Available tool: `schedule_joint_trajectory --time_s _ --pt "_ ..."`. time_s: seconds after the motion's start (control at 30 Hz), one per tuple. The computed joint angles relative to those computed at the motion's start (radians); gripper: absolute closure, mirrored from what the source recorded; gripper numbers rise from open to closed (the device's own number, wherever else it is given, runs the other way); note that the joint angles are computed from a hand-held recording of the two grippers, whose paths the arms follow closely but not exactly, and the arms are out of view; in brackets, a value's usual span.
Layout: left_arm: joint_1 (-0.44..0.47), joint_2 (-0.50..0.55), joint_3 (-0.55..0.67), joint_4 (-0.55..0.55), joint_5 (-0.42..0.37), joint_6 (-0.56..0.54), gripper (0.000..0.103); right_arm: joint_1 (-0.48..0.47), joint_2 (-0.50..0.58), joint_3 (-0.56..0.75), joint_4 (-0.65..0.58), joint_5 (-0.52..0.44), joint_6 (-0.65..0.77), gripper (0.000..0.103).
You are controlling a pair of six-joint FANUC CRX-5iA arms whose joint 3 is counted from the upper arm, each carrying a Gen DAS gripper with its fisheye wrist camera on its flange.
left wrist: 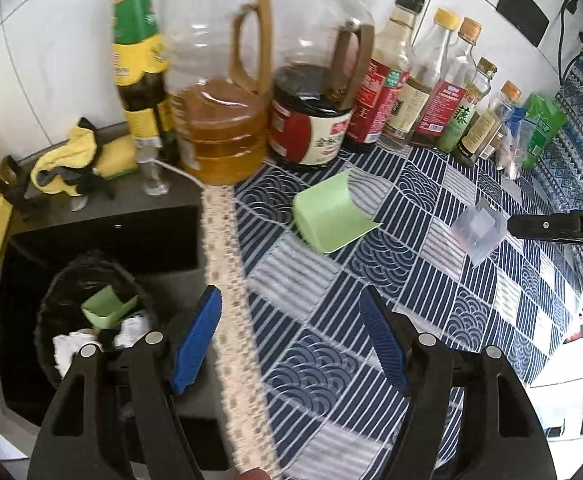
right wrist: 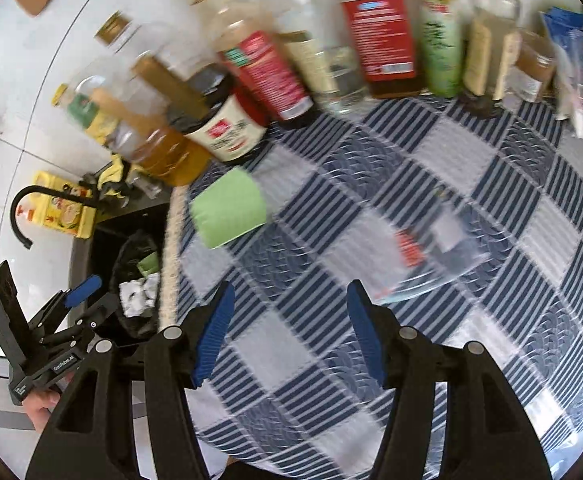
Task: Collect trash
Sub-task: 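Move both grippers back from the bin to the table, then grasp the clear plastic bag with red print with the right gripper, then grasp the light green curved plastic piece with the left gripper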
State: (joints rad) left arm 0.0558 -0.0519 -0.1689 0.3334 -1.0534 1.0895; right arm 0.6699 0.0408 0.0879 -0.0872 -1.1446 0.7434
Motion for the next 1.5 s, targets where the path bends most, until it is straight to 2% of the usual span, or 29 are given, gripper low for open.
schedule_joint_trajectory --time_s 0.13,0.4,0.5,0.73,1.13,1.4,1.5 --pt "-0.057 0.023 0.004 -0.041 0.036 0.065 0.029 -0.048 -0.008 -0.021 -0.023 -0.001 0.067 0.045" --pt "-0.117 0.051 0.002 -0.088 0.091 0.182 0.029 -0.093 0.027 -0.024 -0.078 -0.011 0.192 0.045" --pt "-0.130 0.058 0.001 -0.103 0.097 0.213 0.029 -0.111 0.054 -0.010 -0.114 -0.030 0.227 0.057" --pt "-0.158 0.074 0.014 -0.152 0.084 0.269 0.029 -0.133 0.063 -0.022 -0.161 -0.008 0.287 0.096" --pt "-0.153 0.114 0.065 -0.146 0.072 0.293 0.029 -0.132 -0.026 -0.069 -0.143 0.050 0.249 0.098" --pt "-0.137 0.226 0.184 -0.146 0.042 0.298 0.029 -0.095 -0.121 -0.126 -0.052 0.089 0.125 0.098" --pt "-0.129 0.287 0.231 -0.146 -0.002 0.315 0.030 -0.075 -0.150 -0.150 -0.017 0.098 0.063 0.098"
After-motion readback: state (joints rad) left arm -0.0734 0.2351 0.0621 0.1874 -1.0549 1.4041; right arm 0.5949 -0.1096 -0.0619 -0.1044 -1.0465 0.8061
